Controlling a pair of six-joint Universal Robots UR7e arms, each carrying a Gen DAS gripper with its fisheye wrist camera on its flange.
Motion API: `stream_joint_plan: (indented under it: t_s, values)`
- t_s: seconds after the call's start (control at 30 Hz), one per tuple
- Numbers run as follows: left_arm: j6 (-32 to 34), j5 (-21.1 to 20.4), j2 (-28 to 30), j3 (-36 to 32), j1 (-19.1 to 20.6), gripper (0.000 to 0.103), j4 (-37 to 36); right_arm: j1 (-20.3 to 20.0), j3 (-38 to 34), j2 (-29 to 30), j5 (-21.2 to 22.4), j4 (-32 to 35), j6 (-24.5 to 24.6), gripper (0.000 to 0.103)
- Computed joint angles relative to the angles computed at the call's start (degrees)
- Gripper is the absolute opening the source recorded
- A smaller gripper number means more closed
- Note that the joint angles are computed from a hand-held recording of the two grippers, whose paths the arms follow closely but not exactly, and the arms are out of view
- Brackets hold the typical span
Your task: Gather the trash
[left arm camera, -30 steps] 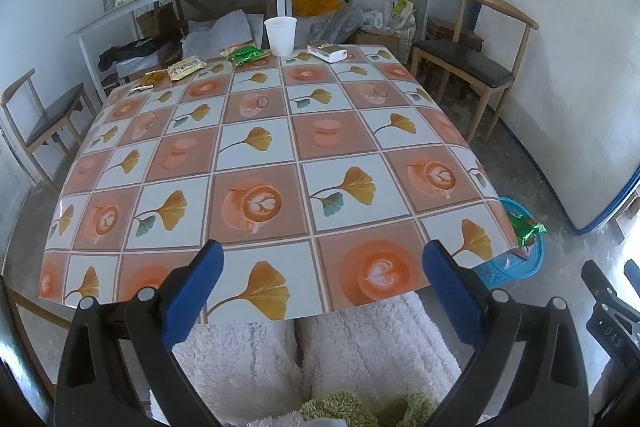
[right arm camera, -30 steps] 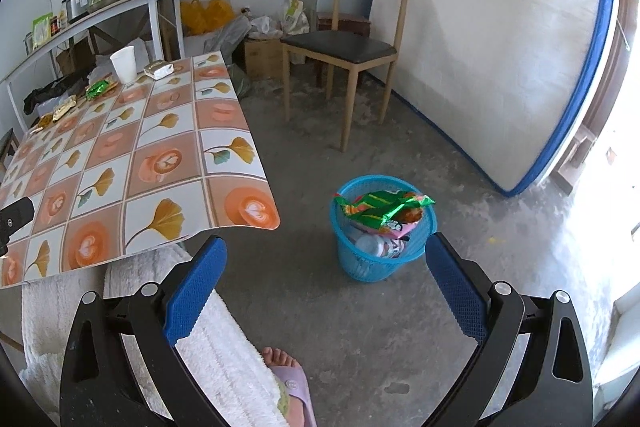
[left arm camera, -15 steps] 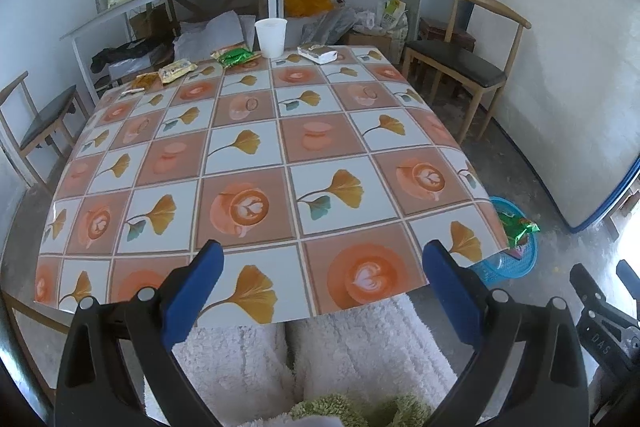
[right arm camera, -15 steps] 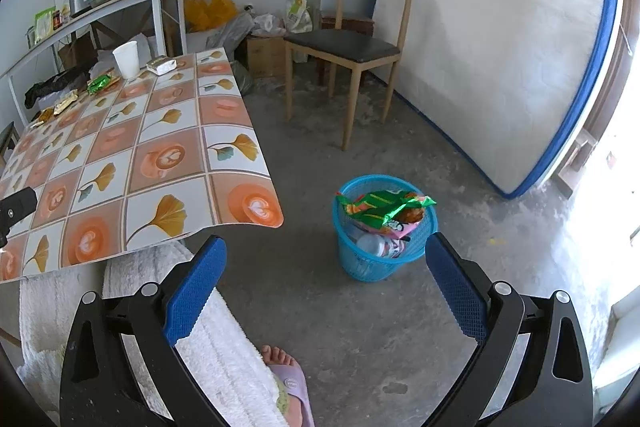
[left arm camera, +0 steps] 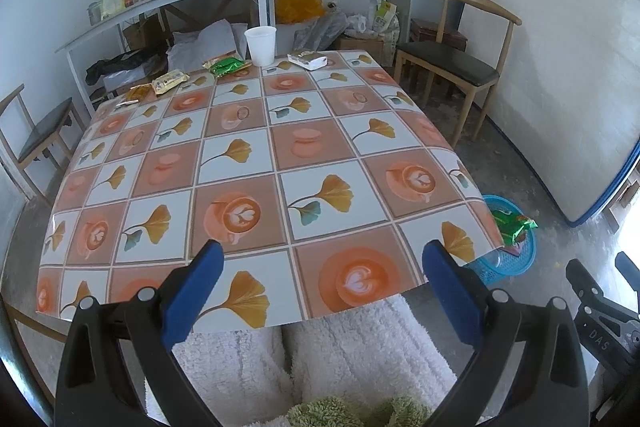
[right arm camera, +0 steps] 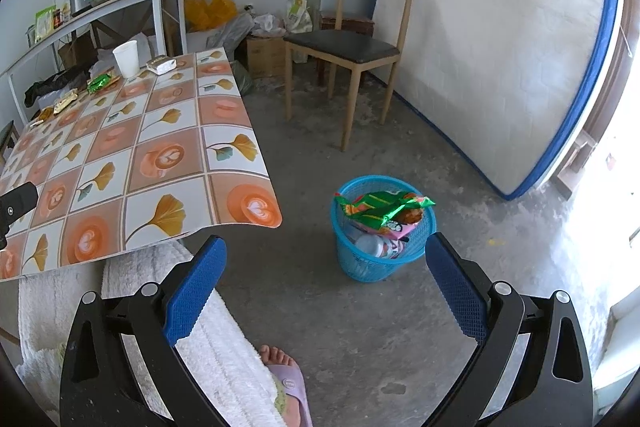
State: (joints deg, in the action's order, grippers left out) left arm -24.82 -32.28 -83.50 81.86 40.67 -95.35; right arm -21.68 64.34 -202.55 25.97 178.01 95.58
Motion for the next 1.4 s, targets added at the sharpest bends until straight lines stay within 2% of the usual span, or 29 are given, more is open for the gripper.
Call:
stream_joint_plan:
  t_s: [1.4]
  values:
    - [0.50,-1.01,0.29,-0.41,0.52,0.097,0.23,-0.10,-0.83,0.68,-0.68,-0.53,0.45,0.096]
